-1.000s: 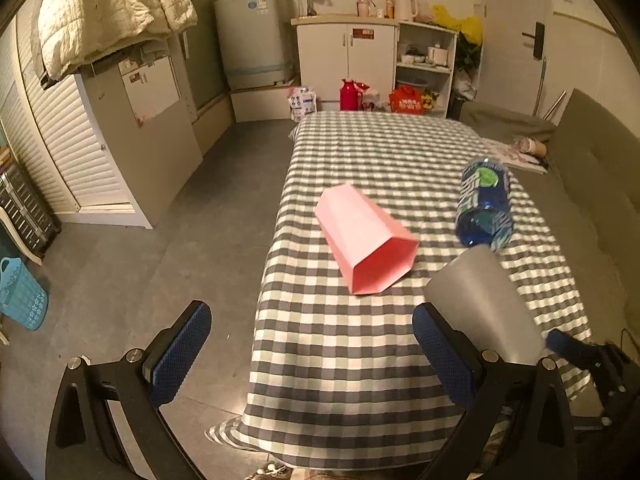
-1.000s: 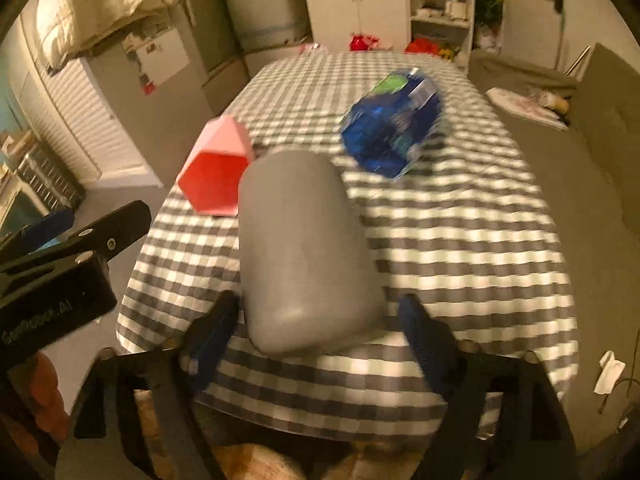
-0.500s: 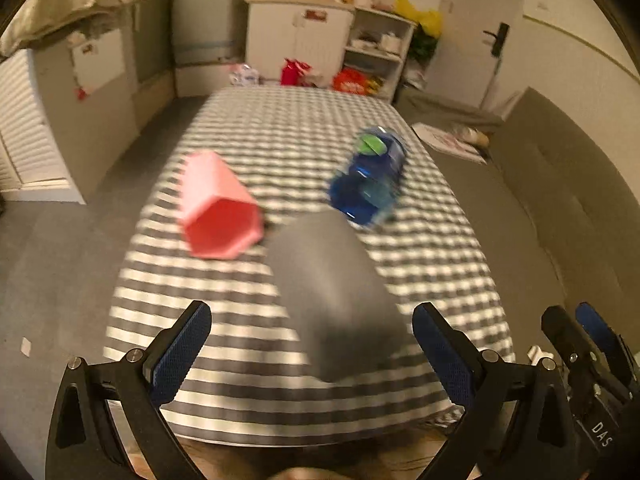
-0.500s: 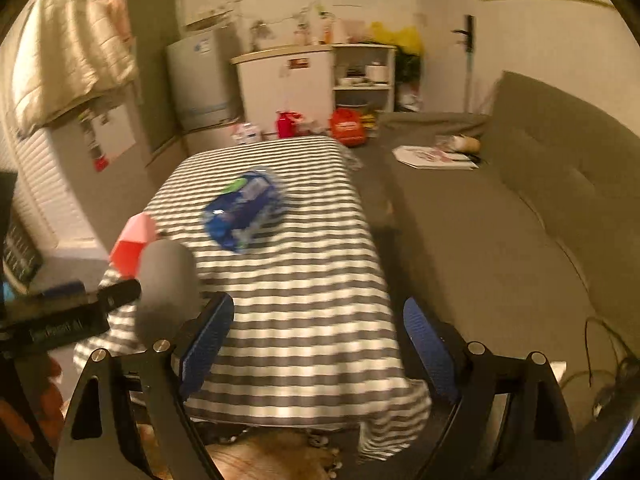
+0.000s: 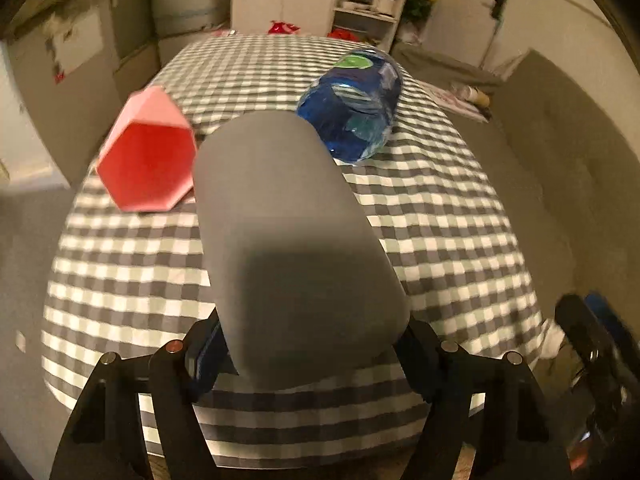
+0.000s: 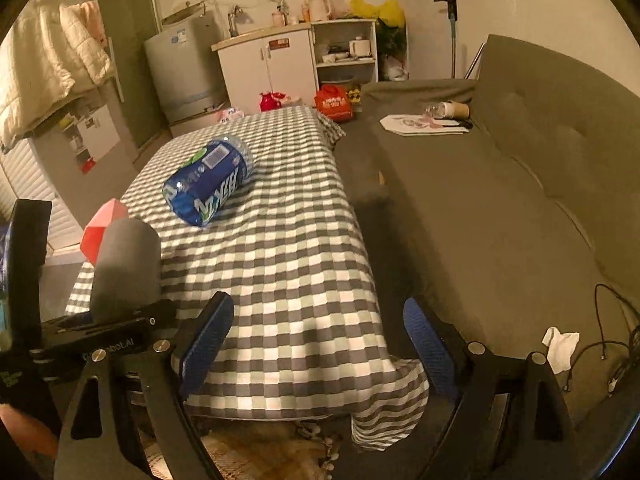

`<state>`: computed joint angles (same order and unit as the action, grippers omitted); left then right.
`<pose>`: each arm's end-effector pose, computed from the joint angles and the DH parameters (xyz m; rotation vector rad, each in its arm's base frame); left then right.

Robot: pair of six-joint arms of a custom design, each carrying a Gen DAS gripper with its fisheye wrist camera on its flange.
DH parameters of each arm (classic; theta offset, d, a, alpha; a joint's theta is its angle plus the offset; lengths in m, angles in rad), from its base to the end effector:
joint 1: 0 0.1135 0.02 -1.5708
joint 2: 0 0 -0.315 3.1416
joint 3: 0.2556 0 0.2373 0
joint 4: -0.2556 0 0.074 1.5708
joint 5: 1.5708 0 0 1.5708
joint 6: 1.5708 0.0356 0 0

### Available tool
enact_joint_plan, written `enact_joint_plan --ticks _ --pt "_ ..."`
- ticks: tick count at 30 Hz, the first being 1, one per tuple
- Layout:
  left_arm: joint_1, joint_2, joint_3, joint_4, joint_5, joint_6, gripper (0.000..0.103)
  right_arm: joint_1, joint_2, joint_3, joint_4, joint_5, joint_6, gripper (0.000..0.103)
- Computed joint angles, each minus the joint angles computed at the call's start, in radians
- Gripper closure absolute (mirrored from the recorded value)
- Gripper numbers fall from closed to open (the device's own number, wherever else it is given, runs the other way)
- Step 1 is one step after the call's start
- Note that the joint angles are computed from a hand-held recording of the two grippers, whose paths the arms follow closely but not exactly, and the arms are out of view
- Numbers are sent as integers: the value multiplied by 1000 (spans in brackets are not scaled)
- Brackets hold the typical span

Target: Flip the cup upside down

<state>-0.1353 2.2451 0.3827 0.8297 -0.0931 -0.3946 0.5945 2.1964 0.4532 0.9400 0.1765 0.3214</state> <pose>0.2623 -0.0324 0.0284 -0.3689 2.5717 -0.0708 0.2520 0.1628 0.0539 -0.2386 2.3584 0.2349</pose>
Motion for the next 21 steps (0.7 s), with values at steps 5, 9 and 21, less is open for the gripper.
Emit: enact_joint_plan --ticks 5,9,21 --pt "41 -42 -64 40 71 48 28 26 -13 3 -10 18 -2 16" --pt "69 -108 -108 36 93 93 28 49 -27 7 -25 29 2 16" --pt "141 -239 -94 -81 144 164 32 93 -51 12 -53 58 15 16"
